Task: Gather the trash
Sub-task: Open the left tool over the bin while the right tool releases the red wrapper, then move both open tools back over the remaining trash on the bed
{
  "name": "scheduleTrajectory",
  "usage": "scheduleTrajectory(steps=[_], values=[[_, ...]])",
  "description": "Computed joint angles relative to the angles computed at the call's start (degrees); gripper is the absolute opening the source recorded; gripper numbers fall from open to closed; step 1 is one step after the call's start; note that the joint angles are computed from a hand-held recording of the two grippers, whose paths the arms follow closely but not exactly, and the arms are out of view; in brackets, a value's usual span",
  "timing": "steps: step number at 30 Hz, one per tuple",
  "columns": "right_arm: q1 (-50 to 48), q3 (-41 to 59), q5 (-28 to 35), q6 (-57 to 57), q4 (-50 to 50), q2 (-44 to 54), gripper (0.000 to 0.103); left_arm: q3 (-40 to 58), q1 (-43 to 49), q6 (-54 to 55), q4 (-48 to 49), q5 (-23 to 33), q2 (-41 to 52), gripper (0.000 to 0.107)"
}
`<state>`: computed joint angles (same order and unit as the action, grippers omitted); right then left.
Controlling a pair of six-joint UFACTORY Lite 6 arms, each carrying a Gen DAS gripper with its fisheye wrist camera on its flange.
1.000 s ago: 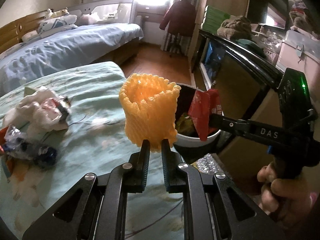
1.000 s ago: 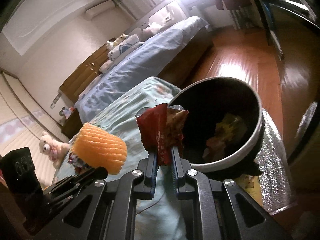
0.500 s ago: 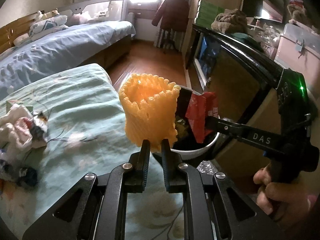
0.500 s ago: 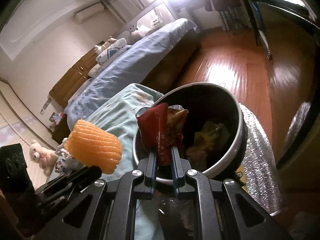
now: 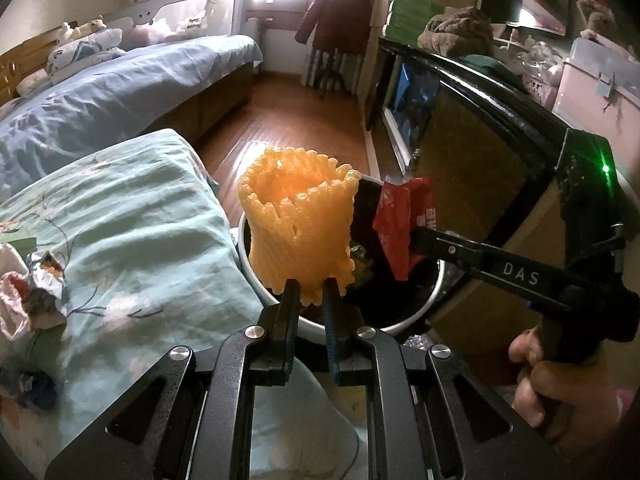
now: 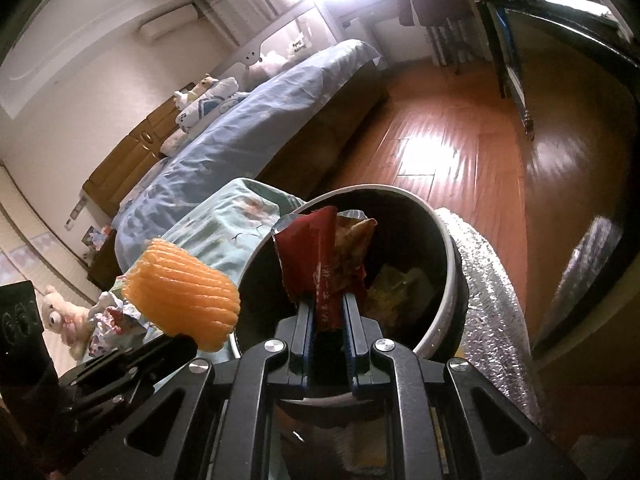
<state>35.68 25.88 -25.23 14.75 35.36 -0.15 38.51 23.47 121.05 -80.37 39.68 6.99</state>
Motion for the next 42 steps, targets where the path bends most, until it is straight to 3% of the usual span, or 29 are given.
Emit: scheduleTrajectory(steps=[10, 13, 15, 17, 20, 24, 42], values=[[-2.01, 1.76, 1.39, -1.42, -0.21, 1.35, 0.020, 1.84, -3.79, -2.10, -0.59, -1.71, 2.03, 0.016], [-2.07, 2.22, 1.84, -3.17, 1.10, 1.50, 0.034, 1.86, -3.72, -2.58, -0.55, -1.77, 2.13, 0.020], [-1.94, 1.90, 1.61, -2.95, 1.25, 1.20, 0.038, 1.57, -2.74, -2.41, -0.52, -1.32, 1.72, 0.034], [-1.83, 1.53, 1.32, -2.38, 1.11, 0.91, 0.045, 1.16, -1.24, -1.94, -0.64, -0.40, 1.19, 0.041], [-1.06, 0.93, 0.69, -2.74, 2.50, 0.23, 0.056, 0.44, 1.59, -2.28, 0.99, 1.18, 0.05, 0.042], [1.22, -0.21, -0.86, -1.04, 2.77, -1.23, 0.084, -1.01, 6.99, -0.76, 2.34, 3.54, -1.50, 0.056], [19.52, 10.12, -3.48, -6.12, 15.13, 7.40, 0.085, 7.13, 32.89, -0.70, 13.47, 12.28, 6.68, 0.060]])
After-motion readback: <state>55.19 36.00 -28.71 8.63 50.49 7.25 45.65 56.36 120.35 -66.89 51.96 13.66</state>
